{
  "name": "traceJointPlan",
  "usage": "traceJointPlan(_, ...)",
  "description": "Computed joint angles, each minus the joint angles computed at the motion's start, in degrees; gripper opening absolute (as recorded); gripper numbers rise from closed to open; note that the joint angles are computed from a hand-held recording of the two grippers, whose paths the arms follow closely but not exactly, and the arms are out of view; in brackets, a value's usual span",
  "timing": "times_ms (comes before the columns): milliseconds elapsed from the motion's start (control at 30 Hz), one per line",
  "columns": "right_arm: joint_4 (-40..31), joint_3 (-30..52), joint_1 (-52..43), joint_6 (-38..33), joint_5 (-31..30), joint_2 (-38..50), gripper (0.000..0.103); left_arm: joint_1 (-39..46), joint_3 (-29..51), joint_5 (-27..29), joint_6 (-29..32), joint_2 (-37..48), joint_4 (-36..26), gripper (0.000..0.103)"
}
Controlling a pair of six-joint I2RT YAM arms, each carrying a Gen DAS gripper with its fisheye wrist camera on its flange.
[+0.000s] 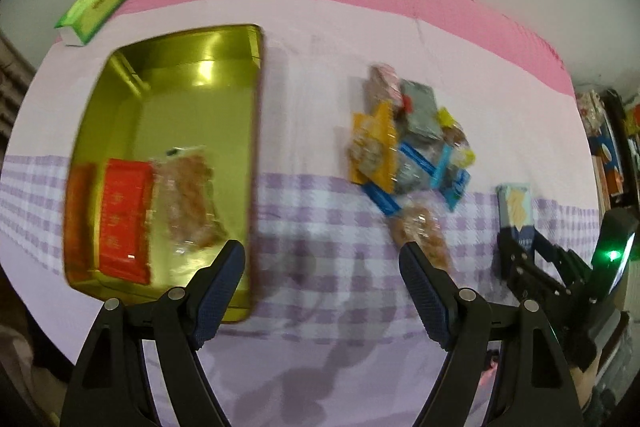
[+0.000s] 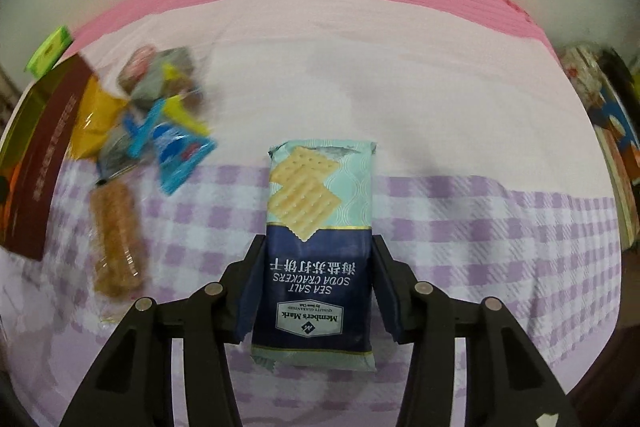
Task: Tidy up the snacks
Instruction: 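Grasp the clear brown snack bag with the left gripper while the right holds the crackers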
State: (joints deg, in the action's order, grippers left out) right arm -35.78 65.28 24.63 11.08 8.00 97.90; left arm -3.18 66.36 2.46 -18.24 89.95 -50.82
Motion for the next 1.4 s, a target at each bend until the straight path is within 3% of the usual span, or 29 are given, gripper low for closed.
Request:
traceJointPlan(267,-0.29,0.74,-1.10,0.21,0.07,0.60,0.046,-7.89,4.31,0.44,-6.51,7.71,0.25,0.080)
traceJointPlan(600,-0.75,1.52,-1.07,0.14,-0.11,1.27,0.047,-11.12,8.81,0.00,-11.26,15.61,0.08,0.080)
traceJointPlan(933,-0.99,1.70,-1.25,-0.05,-0.40,1.28,0.048,-13.53,11.50,-2.15,-11.13,20.13,1.97,0.078)
traceJointPlan(1100,-1.06,1.84,-1.22,0.05,-0.46,1.36,0.049,-13.07,10.09,-1.25,-9.56,19.73,2.48,0.067)
traceJointPlan(1400,-1.10,1.94,-1.19,0.07,-0.41,1.49,0.050,-12.55,5.57,-3.51,-7.35,15.74,3.70,0.061)
